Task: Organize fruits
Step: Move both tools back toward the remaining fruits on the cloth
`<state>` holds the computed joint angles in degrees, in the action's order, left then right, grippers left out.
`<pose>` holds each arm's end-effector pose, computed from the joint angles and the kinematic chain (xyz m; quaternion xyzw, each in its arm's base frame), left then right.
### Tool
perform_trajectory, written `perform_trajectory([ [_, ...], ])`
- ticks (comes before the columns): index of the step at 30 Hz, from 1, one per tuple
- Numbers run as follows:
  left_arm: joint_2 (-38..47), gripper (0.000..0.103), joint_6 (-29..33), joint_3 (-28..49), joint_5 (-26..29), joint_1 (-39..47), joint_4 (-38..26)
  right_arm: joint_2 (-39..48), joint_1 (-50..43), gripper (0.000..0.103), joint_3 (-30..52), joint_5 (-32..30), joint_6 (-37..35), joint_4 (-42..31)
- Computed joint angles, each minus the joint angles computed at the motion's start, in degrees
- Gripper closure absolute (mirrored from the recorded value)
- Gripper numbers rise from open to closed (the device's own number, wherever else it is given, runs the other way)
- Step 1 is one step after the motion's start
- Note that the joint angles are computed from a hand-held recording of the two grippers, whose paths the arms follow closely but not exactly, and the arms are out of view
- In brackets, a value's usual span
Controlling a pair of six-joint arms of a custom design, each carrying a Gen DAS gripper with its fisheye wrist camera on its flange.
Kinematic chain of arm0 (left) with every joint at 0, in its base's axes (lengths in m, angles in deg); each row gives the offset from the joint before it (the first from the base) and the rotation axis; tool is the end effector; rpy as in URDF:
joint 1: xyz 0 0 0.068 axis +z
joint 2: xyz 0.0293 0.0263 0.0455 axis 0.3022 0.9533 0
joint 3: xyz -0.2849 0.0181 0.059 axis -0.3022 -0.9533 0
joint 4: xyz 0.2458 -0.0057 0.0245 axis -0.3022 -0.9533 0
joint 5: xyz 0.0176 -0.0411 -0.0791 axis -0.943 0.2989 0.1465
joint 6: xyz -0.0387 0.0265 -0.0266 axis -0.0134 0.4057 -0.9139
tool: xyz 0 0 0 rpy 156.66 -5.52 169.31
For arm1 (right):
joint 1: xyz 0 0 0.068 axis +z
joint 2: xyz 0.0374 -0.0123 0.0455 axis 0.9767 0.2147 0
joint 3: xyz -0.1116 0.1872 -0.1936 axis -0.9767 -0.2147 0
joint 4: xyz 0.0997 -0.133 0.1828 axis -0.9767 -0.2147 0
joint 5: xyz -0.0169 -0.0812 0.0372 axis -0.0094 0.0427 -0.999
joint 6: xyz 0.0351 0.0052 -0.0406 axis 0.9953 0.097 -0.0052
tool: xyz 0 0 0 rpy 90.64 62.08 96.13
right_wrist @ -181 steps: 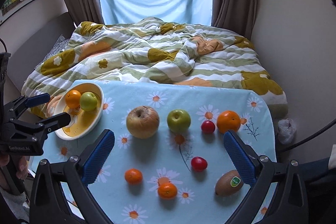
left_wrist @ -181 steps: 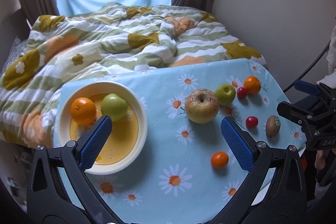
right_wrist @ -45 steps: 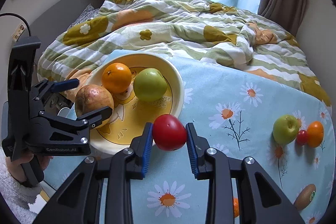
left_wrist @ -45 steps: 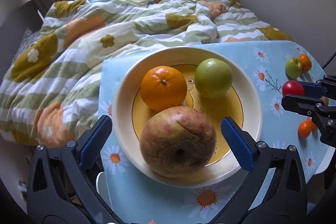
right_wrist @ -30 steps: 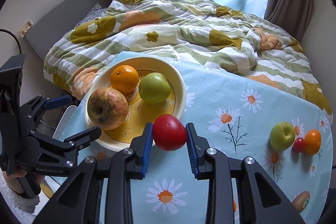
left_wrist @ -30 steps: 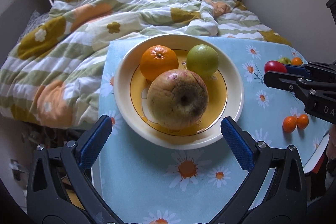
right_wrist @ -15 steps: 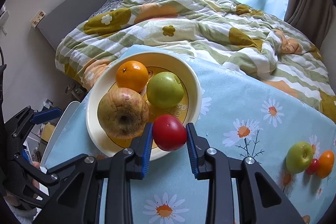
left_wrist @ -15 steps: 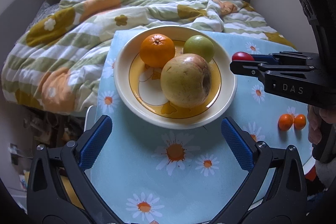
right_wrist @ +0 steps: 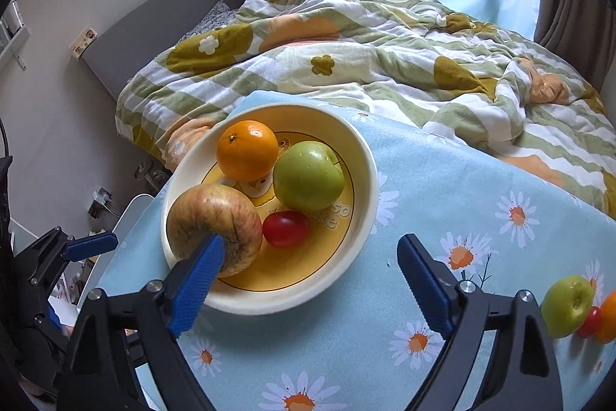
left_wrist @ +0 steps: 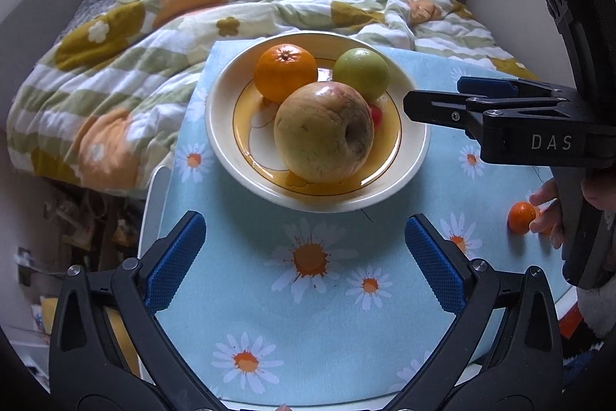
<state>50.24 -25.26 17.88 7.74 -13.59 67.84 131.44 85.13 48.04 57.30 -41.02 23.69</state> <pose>0.1329 -0.0698 0.1620 -0.0428 0.9637 -0.0167 0.2630 0.2559 0.0495 0.1735 -0.2422 0.9162 0.2002 0.2487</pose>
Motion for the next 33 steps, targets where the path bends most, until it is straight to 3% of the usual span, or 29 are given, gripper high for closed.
perform_trajectory([
  [4,-2.2,0.0,-0.7,1.1,-1.3,-1.4,-3.2,-2.5,-0.8,0.013,-0.9,0.2,0.6,-0.2],
  [8,-4.2,0.0,-0.7,2.3,-2.4,-2.3,-6.3,-4.8,-1.5,0.001,-1.3,0.6,1.0,-1.5],
  [15,-7.9,0.0,0.2,5.6,-3.3,-3.8,-12.3,-10.9,-3.0,0.001,-1.2,1.8,1.8,-6.3],
  [22,-9.3,0.0,-1.1,11.0,-6.7,-8.3,-18.6,-18.9,-9.2,0.001,0.8,1.3,-0.1,-16.4],
  [33,-5.1,0.0,1.5,16.6,-5.6,-14.7,-15.1,-27.7,-29.0,0.001,4.3,-0.7,-10.3,-30.6],
])
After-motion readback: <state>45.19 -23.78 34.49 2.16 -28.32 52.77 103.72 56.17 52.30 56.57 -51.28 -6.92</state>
